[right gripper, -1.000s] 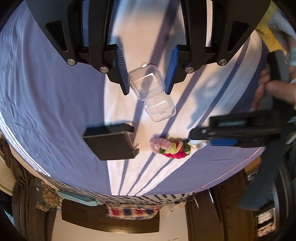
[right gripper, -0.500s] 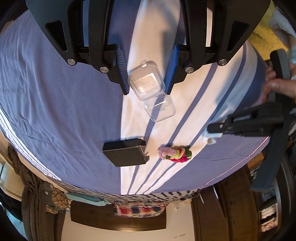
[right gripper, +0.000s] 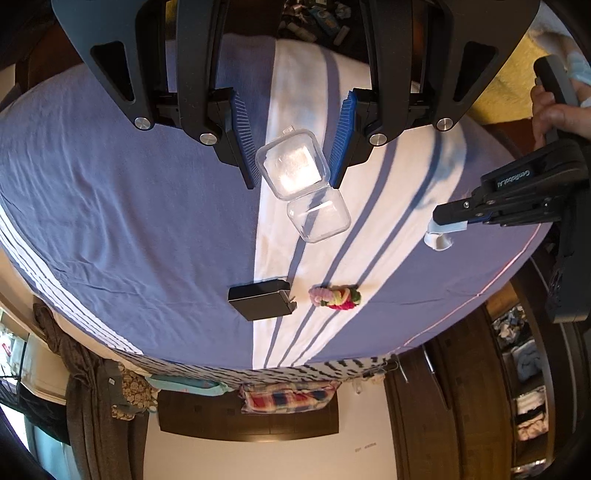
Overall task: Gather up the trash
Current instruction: 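Carry the clear box and white item down past the bed edge to the bin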
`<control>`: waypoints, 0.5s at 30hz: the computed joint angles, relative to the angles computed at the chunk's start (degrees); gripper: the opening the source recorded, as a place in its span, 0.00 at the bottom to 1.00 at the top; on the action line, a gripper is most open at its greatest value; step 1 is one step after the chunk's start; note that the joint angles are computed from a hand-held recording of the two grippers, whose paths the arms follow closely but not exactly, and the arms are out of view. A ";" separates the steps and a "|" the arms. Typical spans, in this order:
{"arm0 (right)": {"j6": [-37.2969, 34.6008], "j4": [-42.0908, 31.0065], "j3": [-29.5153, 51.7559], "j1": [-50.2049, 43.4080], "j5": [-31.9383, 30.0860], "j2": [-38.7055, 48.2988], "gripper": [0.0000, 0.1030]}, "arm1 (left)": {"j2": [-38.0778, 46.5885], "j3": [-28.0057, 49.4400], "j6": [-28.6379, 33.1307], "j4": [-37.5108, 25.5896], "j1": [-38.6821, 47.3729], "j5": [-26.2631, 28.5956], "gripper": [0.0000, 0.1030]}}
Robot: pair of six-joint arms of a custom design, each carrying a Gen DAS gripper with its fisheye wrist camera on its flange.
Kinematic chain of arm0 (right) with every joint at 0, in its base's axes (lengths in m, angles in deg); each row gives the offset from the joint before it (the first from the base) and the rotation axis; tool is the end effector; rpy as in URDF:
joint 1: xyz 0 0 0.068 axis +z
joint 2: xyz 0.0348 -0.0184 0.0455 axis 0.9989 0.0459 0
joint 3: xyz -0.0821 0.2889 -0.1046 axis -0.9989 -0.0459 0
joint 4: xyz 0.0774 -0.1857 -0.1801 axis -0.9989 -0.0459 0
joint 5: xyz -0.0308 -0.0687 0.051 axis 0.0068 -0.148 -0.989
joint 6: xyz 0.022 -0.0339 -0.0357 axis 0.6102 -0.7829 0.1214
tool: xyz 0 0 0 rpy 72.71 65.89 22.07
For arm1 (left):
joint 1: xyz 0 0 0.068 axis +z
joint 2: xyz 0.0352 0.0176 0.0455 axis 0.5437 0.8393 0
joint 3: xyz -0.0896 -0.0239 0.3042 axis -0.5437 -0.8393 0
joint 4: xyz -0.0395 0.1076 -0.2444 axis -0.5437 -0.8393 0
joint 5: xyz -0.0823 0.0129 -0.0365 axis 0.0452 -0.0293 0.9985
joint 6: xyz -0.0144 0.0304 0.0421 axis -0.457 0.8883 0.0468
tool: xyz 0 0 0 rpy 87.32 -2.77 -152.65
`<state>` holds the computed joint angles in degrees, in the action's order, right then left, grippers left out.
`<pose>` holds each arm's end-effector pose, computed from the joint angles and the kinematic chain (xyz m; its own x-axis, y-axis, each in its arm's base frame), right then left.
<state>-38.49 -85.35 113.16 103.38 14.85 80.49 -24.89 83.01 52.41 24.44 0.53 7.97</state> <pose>0.1908 0.0675 0.2601 -0.5685 -0.3401 -0.7491 -0.6096 0.7856 0.1060 0.1456 -0.0767 0.2683 -0.7036 -0.2051 -0.6803 -0.1469 0.9787 -0.1431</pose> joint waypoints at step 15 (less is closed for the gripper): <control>-8.04 -10.01 -5.22 -13.08 -11.99 -9.14 0.39 | -0.18 -0.23 -25.96 -11.26 -27.54 -15.22 0.05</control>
<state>-46.54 -95.35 107.95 90.30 2.85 71.34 -25.07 82.78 26.45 13.18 -27.01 -7.25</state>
